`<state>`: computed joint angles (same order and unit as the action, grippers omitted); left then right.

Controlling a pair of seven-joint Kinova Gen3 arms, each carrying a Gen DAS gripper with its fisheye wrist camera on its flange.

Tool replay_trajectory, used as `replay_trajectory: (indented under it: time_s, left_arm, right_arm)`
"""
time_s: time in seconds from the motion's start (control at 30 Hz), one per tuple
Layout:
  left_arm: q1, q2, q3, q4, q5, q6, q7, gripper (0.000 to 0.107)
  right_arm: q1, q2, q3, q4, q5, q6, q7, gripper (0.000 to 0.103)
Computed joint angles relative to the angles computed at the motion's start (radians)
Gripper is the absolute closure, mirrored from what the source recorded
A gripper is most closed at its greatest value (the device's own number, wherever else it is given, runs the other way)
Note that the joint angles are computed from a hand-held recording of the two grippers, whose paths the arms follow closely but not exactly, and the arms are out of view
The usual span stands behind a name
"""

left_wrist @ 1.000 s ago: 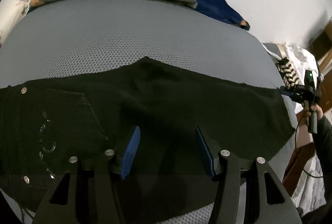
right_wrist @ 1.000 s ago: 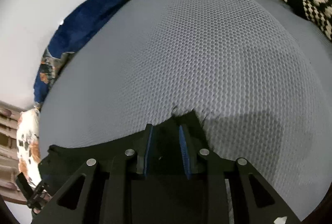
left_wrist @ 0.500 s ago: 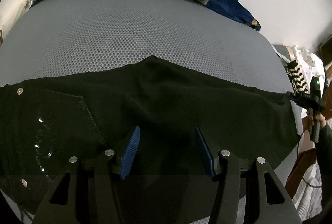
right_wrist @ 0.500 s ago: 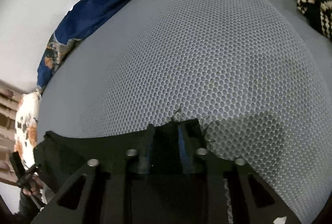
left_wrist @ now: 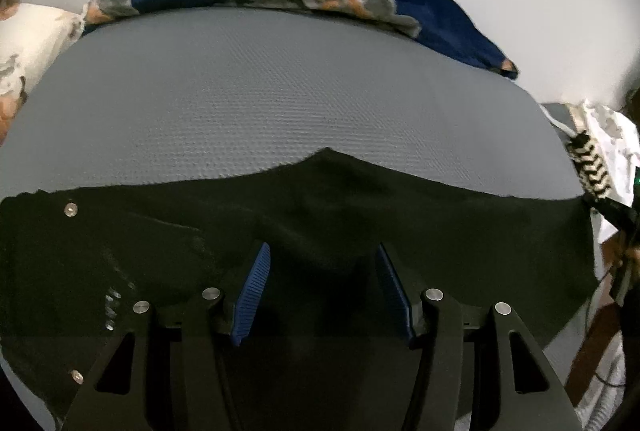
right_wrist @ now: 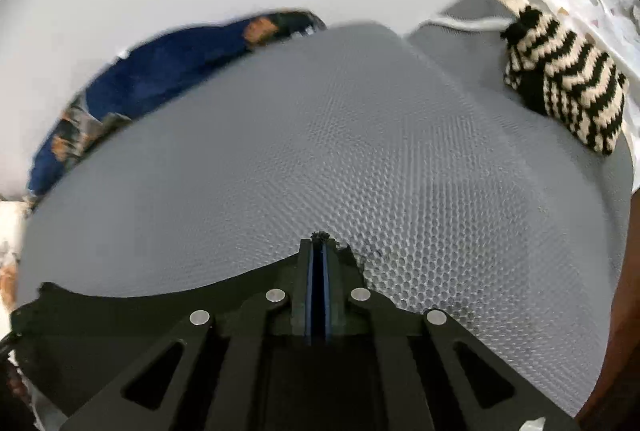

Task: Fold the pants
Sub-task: 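Release the hem and withdraw both grippers from the trousers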

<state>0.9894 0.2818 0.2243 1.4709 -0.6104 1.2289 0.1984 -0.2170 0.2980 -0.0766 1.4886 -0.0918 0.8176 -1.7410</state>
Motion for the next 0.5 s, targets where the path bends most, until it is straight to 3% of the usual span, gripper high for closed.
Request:
replay_trajectory:
  time_s: [0.1,0.27,0.43,0.5]
  left_arm:
    - [-0.005,0.003,-0.004,0.016,0.012,0.019,0.0,0.052]
    - [-0.045,-0.021,-0.001,0.093,0.042,-0.065,0.007,0.052]
    - [-0.043,0.013,0.002,0.062,0.032,-0.029,-0.042,0.052]
    - [-0.041,-0.008,-0.001,0.081,0.037,-0.055,-0.036,0.052]
  right_arm:
    - [-0.024,0.048,0.016,-0.021,0.032,0.021,-0.047,0.101]
    - [0.002,0.051,0.013,-0.014,-0.002,0.02,-0.071,0.099]
    - [-0.037,0.034,0.026,-0.043,0.052,0.07,-0.136,0.079]
    - [-0.053,-0.001,0.028,-0.031,0.066,0.054,-0.184,0.079]
